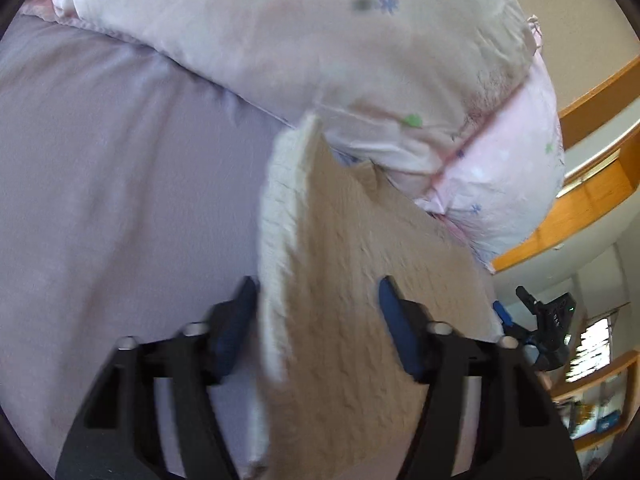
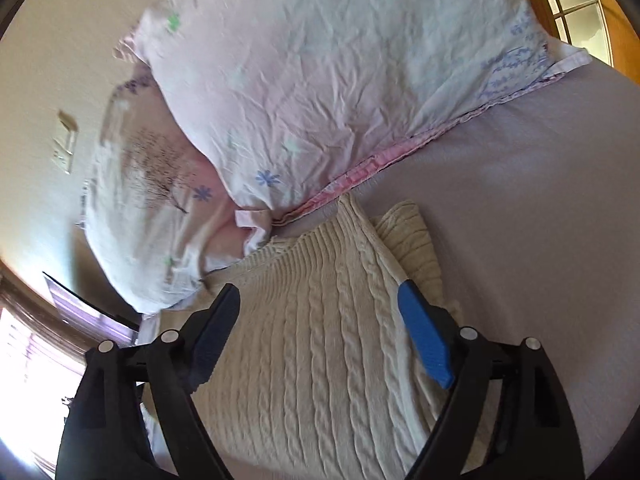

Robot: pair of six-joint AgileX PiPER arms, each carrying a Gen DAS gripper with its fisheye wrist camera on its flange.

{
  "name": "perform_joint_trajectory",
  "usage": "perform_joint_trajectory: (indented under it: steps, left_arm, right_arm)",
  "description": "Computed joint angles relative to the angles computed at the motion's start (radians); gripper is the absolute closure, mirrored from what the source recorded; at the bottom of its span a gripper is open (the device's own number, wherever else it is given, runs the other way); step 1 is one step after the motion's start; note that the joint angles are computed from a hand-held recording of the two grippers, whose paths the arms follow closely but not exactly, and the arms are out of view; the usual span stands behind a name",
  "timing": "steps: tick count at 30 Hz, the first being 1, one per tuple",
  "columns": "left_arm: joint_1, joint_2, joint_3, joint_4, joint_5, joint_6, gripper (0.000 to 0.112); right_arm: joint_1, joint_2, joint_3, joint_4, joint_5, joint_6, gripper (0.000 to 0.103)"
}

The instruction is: Fold small clothes

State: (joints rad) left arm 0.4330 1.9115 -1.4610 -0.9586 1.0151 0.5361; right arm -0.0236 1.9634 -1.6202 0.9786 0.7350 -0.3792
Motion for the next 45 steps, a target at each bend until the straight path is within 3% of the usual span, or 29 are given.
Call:
perform_joint_trajectory:
  steps: [1, 3, 7, 10, 12, 14, 17, 19, 21, 23, 27, 31, 32, 33, 34, 35, 37, 39, 41, 45]
  left_arm:
    - [-0.004, 0.026, -0.016, -0.014, 0.037, -0.035, 0.091]
    - [0.000, 0.027, -0.021, -0.094, 0.065, -0.044, 0.095]
    - [-0.073, -0.002, -0.092, -0.285, 0.111, -0.012, 0.097]
    - [-0.233, 0.058, -0.236, -0.452, 0.104, -0.004, 0.097]
    - [-0.378, 0.181, -0.407, -0.522, 0.070, -0.044, 0.092]
    - [-0.496, 0.349, -0.607, -0.573, 0.080, -0.126, 0.078]
    - [-0.547, 0.476, -0.787, -0.520, 0.156, -0.265, 0.072]
    - [-0.511, 0.420, -0.707, -0.476, 0.143, -0.204, 0.048]
    - [-0.446, 0.286, -0.519, -0.375, 0.027, -0.127, 0.038]
    - [-0.414, 0.225, -0.449, -0.216, -0.049, -0.185, 0.038]
    - [-0.409, 0.266, -0.490, -0.024, 0.035, -0.313, 0.038]
    - [-0.457, 0.335, -0.565, 0.065, 0.089, -0.358, 0.038]
    - [-0.470, 0.359, -0.593, 0.067, 0.095, -0.368, 0.038]
    - [-0.481, 0.377, -0.609, 0.059, 0.085, -0.372, 0.037]
    - [-0.488, 0.385, -0.613, 0.043, 0.068, -0.360, 0.038]
    - [-0.491, 0.372, -0.588, 0.033, 0.052, -0.344, 0.038]
    - [-0.498, 0.339, -0.507, 0.000, -0.010, -0.278, 0.059]
    - [-0.475, 0.266, -0.369, -0.091, -0.018, -0.159, 0.073]
    - [-0.425, 0.218, -0.283, -0.174, 0.029, -0.058, 0.076]
    - [-0.323, 0.027, -0.077, -0.146, -0.032, 0.116, 0.076]
  right_arm:
    - [-0.024, -0.027, 0.044, 0.048, 0.011, -0.050, 0.019]
    - [-0.066, -0.063, 0.112, 0.120, 0.033, -0.132, 0.018]
    - [-0.151, -0.143, 0.247, 0.239, 0.028, -0.284, 0.019]
    - [-0.190, -0.190, 0.306, 0.304, 0.006, -0.345, 0.019]
    - [-0.211, -0.208, 0.339, 0.347, -0.003, -0.380, 0.019]
    - [-0.226, -0.213, 0.352, 0.359, -0.002, -0.378, 0.019]
    - [-0.256, -0.210, 0.332, 0.290, 0.036, -0.325, 0.018]
    - [-0.286, -0.194, 0.310, 0.283, 0.087, -0.329, 0.005]
    - [-0.293, -0.158, 0.270, 0.285, 0.121, -0.317, 0.003]
    - [-0.289, -0.059, 0.155, 0.243, 0.213, -0.239, 0.003]
    - [-0.214, 0.138, -0.123, 0.080, 0.325, -0.037, 0.007]
    - [-0.168, 0.270, -0.309, 0.009, 0.410, 0.091, 0.019]
    - [-0.160, 0.270, -0.307, 0.008, 0.398, 0.083, 0.025]
    - [-0.151, 0.267, -0.312, -0.015, 0.392, 0.089, 0.047]
    - [-0.147, 0.273, -0.316, -0.013, 0.405, 0.087, 0.062]
    - [-0.150, 0.269, -0.293, 0.028, 0.408, 0.064, 0.065]
    - [-0.151, 0.235, -0.221, 0.082, 0.368, 0.012, 0.071]
    - [-0.136, 0.182, -0.130, 0.147, 0.326, -0.052, 0.073]
    - [-0.121, 0.162, -0.107, 0.210, 0.348, -0.107, 0.075]
    - [-0.003, 0.147, -0.144, 0.186, 0.378, -0.139, 0.075]
